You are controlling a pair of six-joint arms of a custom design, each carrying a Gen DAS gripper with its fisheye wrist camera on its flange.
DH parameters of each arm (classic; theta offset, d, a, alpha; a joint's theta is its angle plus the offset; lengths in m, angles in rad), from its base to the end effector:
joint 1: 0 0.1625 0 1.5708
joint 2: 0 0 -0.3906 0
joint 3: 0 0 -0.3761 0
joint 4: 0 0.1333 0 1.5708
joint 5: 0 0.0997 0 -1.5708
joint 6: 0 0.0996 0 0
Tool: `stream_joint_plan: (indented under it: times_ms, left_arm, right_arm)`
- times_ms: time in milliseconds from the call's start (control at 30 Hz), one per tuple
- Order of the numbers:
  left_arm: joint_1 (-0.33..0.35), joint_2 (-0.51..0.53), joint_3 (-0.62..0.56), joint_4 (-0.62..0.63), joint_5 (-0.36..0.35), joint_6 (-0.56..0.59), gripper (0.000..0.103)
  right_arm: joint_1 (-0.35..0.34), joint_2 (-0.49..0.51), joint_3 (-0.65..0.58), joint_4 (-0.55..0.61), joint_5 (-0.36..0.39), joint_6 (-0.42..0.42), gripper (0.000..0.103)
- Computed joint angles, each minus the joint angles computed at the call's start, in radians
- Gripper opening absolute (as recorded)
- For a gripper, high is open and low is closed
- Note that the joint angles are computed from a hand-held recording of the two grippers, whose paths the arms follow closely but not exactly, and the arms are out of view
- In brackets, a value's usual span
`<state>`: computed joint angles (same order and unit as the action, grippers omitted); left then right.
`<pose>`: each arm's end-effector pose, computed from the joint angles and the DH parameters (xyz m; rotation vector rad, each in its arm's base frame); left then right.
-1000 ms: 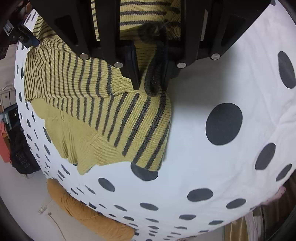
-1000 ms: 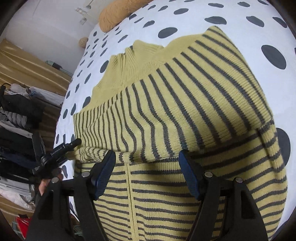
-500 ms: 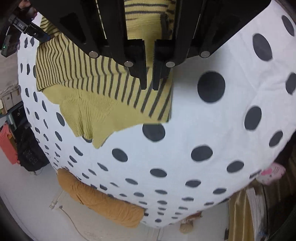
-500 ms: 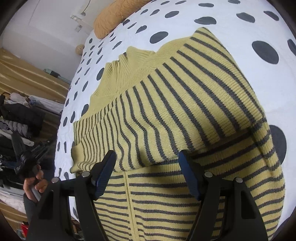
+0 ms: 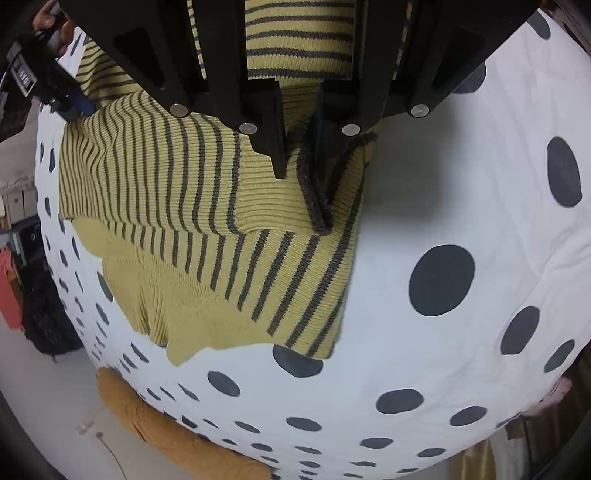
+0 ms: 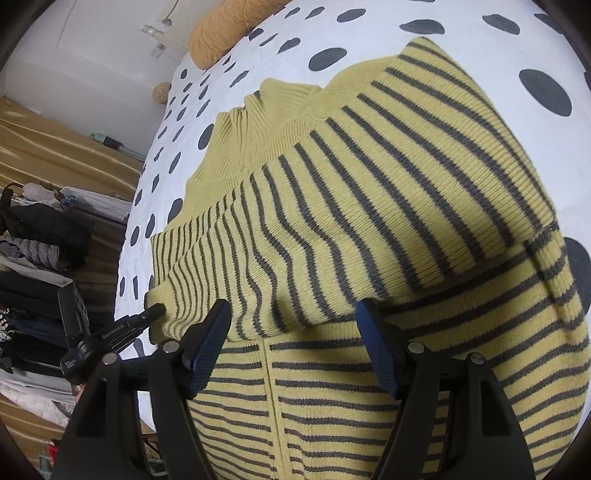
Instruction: Fold large clothes
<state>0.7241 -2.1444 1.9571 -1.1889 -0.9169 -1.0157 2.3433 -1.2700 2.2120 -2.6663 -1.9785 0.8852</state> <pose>-0.0514 -0.3043 0.4638 -0.1310 2.5451 -0.5446 0.3809 -0.2564 0.1563 -0.2107 -2.9114 0.5964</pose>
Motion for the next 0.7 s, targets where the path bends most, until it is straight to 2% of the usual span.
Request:
stream_joint_plan:
  times_ms: [67,233,333,467,533,567,600,700]
  left_arm:
    - [-0.020,-0.013,-0.001,0.006,0.002,-0.017,0.012]
    - [-0.012,-0.014,0.000,-0.073,-0.004,0.051,0.006]
    - [-0.040,0.003,-0.046,-0.149,0.057,0.102,0.006]
    - [-0.063,0.067,-0.103,-0.271,0.183,0.222,0.006]
    - [0.001,0.114,-0.107,-0.324,0.189,0.289,0.006]
    - [0.069,0.143,-0.110,-0.339,0.143,0.289,0.006]
    - [0.136,0.165,-0.101,-0.337,0.096,0.285,0.006]
    - [0.218,0.142,-0.009,-0.259,0.095,0.250,0.006]
  right_arm:
    - [0.001,0.009,-0.005,-0.002,0.009,-0.002,0.071]
    - [0.011,0.045,-0.036,0.003,0.025,-0.030,0.071]
    - [0.016,0.057,-0.048,-0.001,0.035,-0.038,0.071]
    - [0.026,0.061,-0.058,-0.014,0.016,-0.062,0.070]
    - [0.028,0.062,-0.059,-0.020,-0.010,-0.063,0.069]
    - [0.025,0.063,-0.059,-0.018,-0.026,-0.056,0.068]
    - [0.019,0.063,-0.054,-0.018,-0.035,-0.049,0.067]
    - [-0.015,0.061,-0.035,0.013,-0.057,-0.029,0.066]
